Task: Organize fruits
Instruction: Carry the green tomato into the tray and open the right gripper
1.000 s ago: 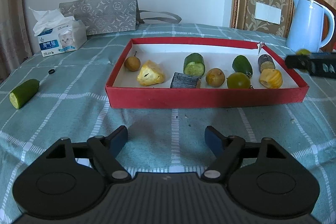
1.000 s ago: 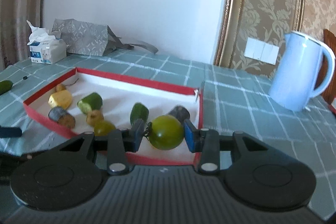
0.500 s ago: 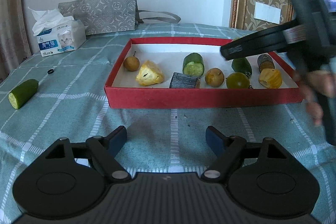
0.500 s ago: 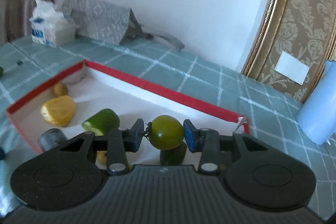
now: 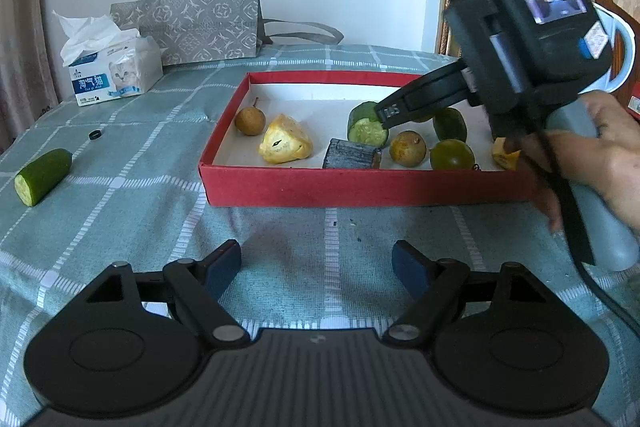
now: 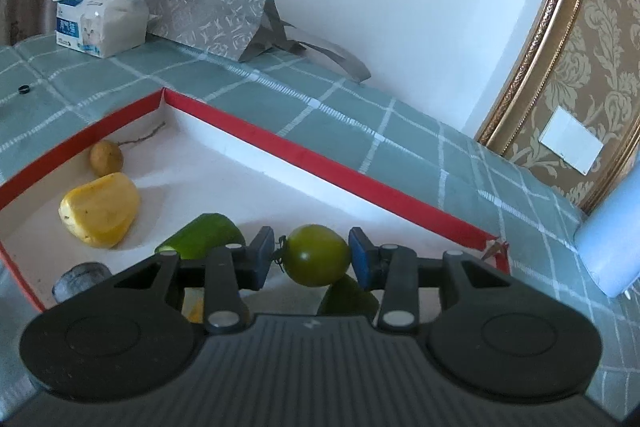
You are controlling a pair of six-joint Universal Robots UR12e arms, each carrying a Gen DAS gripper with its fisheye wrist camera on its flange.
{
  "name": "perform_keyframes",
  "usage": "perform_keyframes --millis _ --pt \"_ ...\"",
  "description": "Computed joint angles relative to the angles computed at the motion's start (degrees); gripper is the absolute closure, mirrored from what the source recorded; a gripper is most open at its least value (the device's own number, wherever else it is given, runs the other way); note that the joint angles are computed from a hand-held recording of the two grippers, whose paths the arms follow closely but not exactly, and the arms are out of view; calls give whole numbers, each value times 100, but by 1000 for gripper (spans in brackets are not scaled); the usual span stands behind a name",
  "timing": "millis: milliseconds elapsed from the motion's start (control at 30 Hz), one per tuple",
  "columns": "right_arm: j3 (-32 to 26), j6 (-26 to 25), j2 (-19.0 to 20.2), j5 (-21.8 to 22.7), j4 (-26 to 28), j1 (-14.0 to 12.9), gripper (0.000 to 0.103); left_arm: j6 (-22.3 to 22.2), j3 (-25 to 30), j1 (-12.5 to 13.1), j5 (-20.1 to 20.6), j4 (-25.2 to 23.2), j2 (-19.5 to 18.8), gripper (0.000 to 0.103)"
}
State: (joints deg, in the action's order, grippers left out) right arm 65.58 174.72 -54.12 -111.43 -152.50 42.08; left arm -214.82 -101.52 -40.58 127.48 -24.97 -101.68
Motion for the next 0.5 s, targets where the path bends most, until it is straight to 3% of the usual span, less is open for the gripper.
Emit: perform_keyframes --millis 233,500 --pt "-195 113 64 38 357 7 65 25 23 -12 45 -47 -20 20" --pt "-55 486 15 -55 219 -6 58 -36 35 -1 80 -80 -29 19"
